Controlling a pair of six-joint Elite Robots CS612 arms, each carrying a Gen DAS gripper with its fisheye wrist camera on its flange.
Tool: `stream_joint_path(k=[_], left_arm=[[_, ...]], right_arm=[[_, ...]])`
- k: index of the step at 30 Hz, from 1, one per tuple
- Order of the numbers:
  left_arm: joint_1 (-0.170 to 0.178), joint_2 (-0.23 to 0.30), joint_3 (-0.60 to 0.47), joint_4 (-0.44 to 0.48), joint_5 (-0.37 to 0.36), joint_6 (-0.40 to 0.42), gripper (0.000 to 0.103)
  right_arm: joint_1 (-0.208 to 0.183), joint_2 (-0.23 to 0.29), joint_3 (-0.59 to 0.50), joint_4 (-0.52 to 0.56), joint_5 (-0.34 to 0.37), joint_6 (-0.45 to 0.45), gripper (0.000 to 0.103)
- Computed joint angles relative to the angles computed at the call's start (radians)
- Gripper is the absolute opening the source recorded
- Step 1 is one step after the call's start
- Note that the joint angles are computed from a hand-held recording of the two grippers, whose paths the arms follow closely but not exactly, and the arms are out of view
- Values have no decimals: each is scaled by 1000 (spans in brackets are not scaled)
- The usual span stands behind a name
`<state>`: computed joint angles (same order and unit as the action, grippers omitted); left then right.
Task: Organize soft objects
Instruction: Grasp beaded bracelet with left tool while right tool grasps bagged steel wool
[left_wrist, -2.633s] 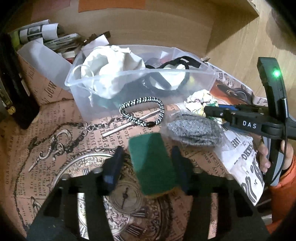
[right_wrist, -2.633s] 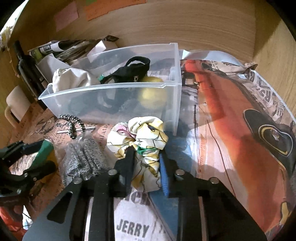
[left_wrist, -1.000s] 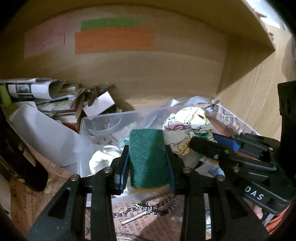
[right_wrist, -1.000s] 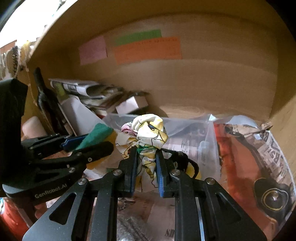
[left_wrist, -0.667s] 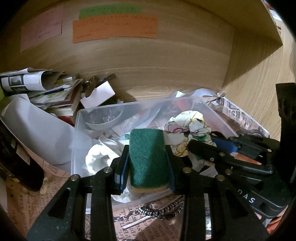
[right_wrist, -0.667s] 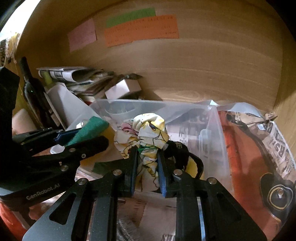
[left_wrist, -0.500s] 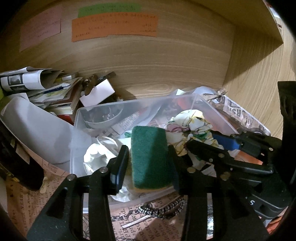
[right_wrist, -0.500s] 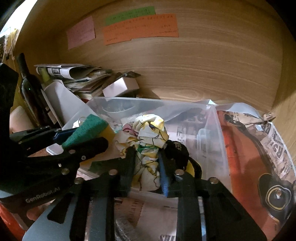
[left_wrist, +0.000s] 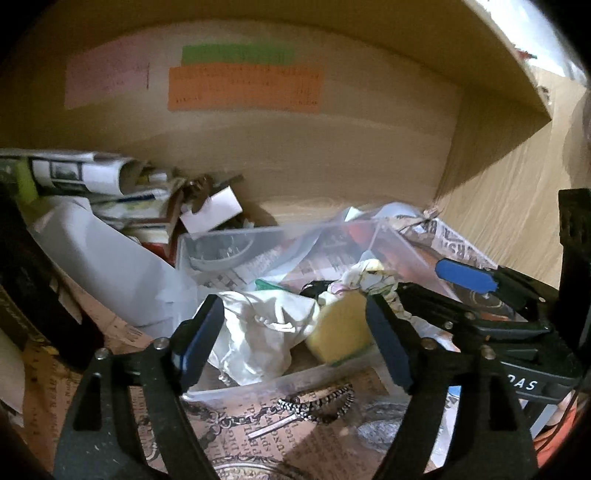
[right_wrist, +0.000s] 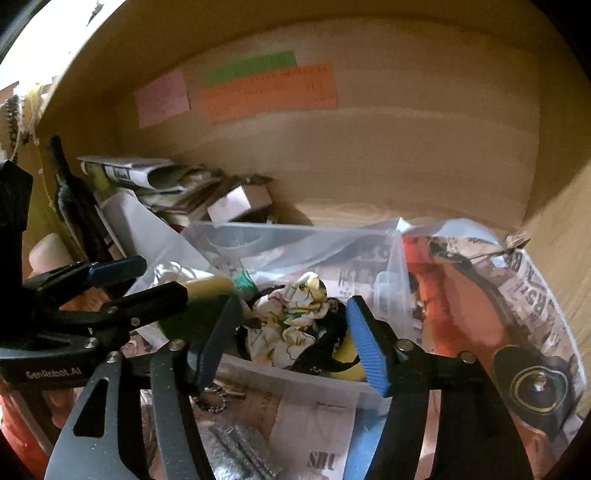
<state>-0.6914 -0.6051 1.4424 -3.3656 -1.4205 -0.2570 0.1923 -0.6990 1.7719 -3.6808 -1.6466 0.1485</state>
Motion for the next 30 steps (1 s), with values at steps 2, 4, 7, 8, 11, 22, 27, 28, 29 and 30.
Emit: stream_joint_path(k=[2, 4, 7, 8, 11, 22, 27, 28, 29, 30], left_arm=[[-4, -10, 21, -31, 15, 6, 84], [-7, -19, 41, -55, 30, 12, 90], [-14, -33, 75, -90, 55, 15, 99], [-16, -37, 85, -98, 62, 15, 100], [-19, -48, 114, -101, 75, 16, 101], [-15, -42, 156, -2, 57, -46, 101], [-10, -20, 131, 60, 41, -71, 101], [-9, -17, 128, 64, 34, -71, 99], [-8, -13, 121, 68, 24, -70, 96], [-7, -10, 115, 75, 18, -68, 88]], right_arm=[[6, -6, 12, -24, -13, -13, 66], [11, -10, 24, -49, -23, -27, 73], [17, -15, 45, -84, -29, -38, 83], [19, -16, 51, -91, -26, -38, 84], [21, -17, 66, -92, -7, -32, 85], [21, 9, 65, 73, 86, -9, 85], [21, 14, 55, 167, 129, -36, 77], [20, 13, 54, 181, 137, -45, 69], [20, 13, 54, 195, 142, -51, 65], [20, 14, 53, 197, 139, -53, 62]])
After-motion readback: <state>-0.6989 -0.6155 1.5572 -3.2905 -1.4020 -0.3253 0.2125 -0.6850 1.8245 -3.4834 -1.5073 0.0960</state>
